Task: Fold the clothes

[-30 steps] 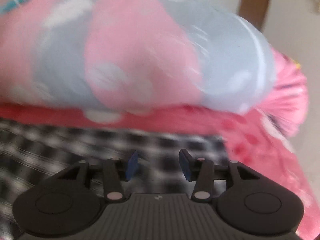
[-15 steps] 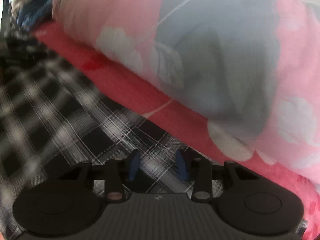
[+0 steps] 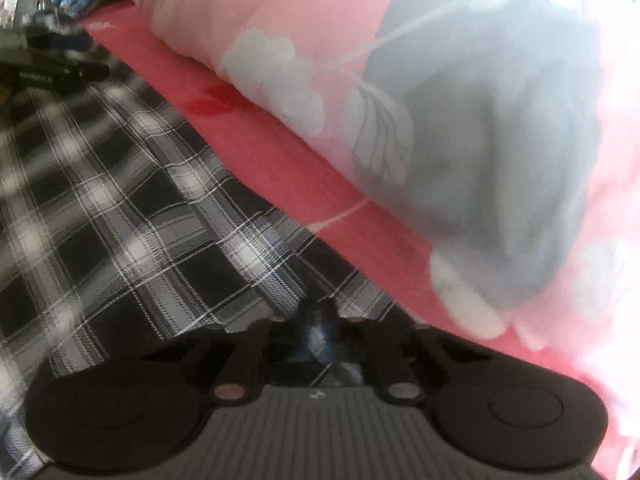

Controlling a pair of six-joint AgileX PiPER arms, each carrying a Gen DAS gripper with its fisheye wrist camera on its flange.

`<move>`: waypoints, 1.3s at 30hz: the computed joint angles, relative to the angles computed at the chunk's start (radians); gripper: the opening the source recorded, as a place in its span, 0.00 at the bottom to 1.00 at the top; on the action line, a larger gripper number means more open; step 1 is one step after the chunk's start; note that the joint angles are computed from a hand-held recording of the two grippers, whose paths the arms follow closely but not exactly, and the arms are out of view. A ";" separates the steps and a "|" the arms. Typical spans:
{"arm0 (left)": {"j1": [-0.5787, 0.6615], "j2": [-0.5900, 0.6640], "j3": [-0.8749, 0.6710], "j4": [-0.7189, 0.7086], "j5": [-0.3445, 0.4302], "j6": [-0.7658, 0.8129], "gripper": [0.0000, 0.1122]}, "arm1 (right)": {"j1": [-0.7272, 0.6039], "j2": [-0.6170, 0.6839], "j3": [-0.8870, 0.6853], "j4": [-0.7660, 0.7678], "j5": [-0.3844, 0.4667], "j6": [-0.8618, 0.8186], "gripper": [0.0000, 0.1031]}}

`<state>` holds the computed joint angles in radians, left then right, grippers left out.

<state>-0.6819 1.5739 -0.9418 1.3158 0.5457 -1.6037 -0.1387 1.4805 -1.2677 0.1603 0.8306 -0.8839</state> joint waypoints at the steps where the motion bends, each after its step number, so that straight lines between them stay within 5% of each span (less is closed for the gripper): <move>1: -0.001 0.000 -0.001 0.000 0.001 -0.001 0.73 | 0.010 -0.017 0.017 -0.017 -0.025 0.014 0.01; 9: -0.004 0.007 -0.013 -0.010 0.018 0.014 0.73 | 0.081 -0.068 0.049 -0.186 -0.140 0.143 0.00; 18: 0.010 0.014 -0.018 -0.010 0.008 0.023 0.73 | 0.137 0.037 0.059 -0.390 -0.215 0.300 0.00; 21: 0.002 0.015 -0.017 -0.009 0.017 0.018 0.73 | 0.103 0.060 0.065 -0.348 -0.261 0.326 0.01; 22: 0.003 0.016 -0.017 -0.009 0.017 0.018 0.73 | 0.077 0.067 0.038 -0.272 -0.242 0.306 0.03; 26: 0.001 0.001 -0.008 -0.006 0.011 0.004 0.73 | -0.110 0.077 -0.096 0.072 -0.122 0.300 0.37; 31: -0.022 -0.041 0.016 0.062 0.061 -0.072 0.74 | -0.424 -0.006 -0.148 0.393 0.022 0.281 0.42; 37: -0.078 -0.089 -0.003 0.042 0.094 -0.040 0.77 | -0.737 -0.073 -0.103 0.475 0.198 0.317 0.42; 39: -0.102 -0.073 -0.039 -0.006 0.077 0.023 0.77 | -0.748 -0.100 -0.042 0.463 0.188 0.344 0.42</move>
